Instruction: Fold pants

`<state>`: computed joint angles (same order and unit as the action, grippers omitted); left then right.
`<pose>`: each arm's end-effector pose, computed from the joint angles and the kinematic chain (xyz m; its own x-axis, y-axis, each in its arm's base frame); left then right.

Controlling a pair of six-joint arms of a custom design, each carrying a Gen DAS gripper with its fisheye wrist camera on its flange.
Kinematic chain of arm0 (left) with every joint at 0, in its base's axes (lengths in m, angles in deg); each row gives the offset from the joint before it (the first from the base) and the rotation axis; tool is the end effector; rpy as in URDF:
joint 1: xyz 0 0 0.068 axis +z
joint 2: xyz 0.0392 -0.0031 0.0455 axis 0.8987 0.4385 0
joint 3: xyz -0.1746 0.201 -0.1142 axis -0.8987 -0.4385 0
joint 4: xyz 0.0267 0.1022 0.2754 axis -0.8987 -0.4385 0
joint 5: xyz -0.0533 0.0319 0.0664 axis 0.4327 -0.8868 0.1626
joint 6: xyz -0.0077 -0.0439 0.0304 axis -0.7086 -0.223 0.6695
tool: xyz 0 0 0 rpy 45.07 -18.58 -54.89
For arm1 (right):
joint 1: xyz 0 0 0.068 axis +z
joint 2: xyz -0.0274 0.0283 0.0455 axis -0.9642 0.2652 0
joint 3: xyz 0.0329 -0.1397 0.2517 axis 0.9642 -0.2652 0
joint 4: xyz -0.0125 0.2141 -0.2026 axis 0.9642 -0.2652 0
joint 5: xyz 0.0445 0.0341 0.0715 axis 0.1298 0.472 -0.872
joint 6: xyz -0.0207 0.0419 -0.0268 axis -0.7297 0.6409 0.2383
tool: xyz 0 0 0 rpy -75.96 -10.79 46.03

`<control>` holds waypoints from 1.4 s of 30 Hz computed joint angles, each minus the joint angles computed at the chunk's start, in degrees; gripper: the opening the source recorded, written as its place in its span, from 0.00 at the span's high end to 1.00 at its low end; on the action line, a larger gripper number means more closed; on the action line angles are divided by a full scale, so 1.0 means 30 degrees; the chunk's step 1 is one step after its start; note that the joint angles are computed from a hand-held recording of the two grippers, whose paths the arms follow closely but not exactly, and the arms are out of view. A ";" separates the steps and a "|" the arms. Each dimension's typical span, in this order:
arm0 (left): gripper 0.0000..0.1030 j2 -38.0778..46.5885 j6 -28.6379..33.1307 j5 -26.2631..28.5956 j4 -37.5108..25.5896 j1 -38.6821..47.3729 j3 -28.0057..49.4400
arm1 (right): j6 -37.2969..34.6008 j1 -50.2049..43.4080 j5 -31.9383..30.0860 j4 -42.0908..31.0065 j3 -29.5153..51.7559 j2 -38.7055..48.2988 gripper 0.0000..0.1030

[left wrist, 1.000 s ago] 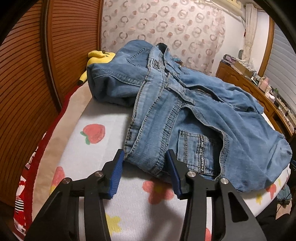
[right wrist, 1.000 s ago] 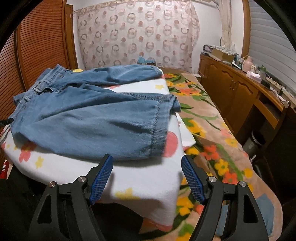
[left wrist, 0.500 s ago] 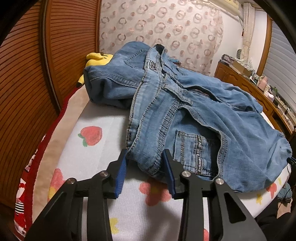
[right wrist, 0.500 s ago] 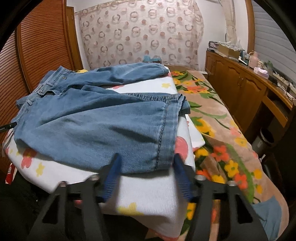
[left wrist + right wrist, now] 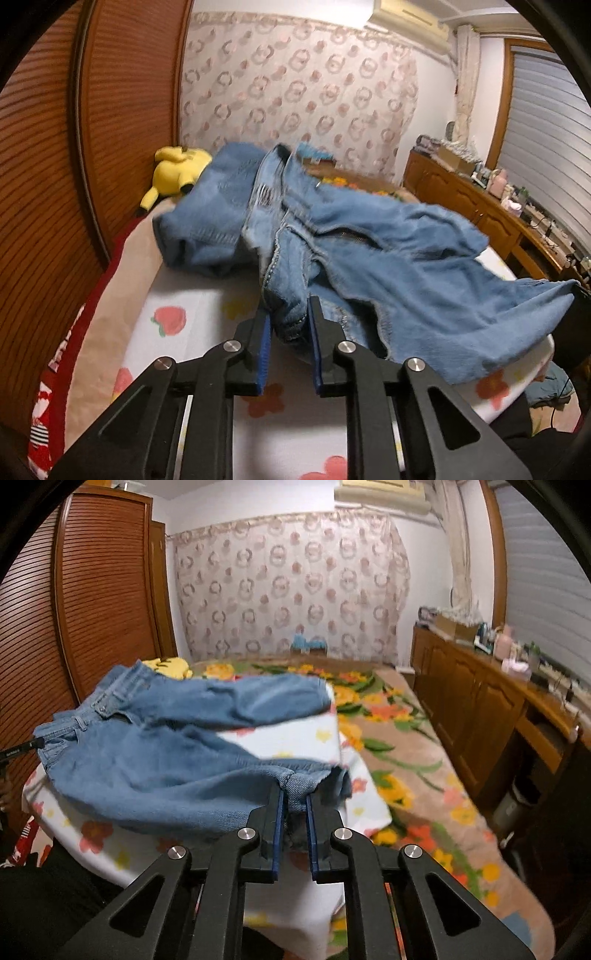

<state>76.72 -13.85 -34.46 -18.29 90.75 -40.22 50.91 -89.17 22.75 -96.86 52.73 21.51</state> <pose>0.1997 0.0918 0.2206 -0.5179 -0.2819 -0.8077 -0.2884 0.9464 -0.1454 0.3501 -0.0681 0.2655 -0.4077 -0.2258 -0.8848 -0.4930 0.8700 0.0052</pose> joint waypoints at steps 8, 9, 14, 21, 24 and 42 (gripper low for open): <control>0.83 -0.3101 -0.0500 0.0140 -0.1645 -0.0862 0.0482 | 0.0086 -0.0666 -0.0522 0.1325 -0.1510 -0.1485 0.91; 0.83 -0.3390 -0.0520 0.0261 -0.1832 -0.0838 0.0583 | 0.0141 -0.0783 -0.0573 0.1501 -0.1620 -0.1523 0.91; 0.83 -0.4401 -0.0343 0.0528 -0.2485 -0.0760 0.1068 | 0.0331 -0.0562 -0.0140 0.2219 -0.2066 -0.1756 0.91; 0.83 -0.2820 -0.0262 0.0044 -0.1522 -0.0920 0.0737 | 0.0509 0.0175 0.0483 0.2586 -0.2318 -0.1550 0.91; 0.83 -0.2077 -0.0238 -0.0136 -0.0999 -0.0920 0.0583 | 0.0667 0.0715 0.1052 0.3167 -0.2365 -0.1098 0.91; 0.83 0.4338 -0.0496 -0.1888 0.1717 -0.2489 0.3762 | 0.1742 0.2930 0.3482 0.3362 0.1979 0.3329 0.91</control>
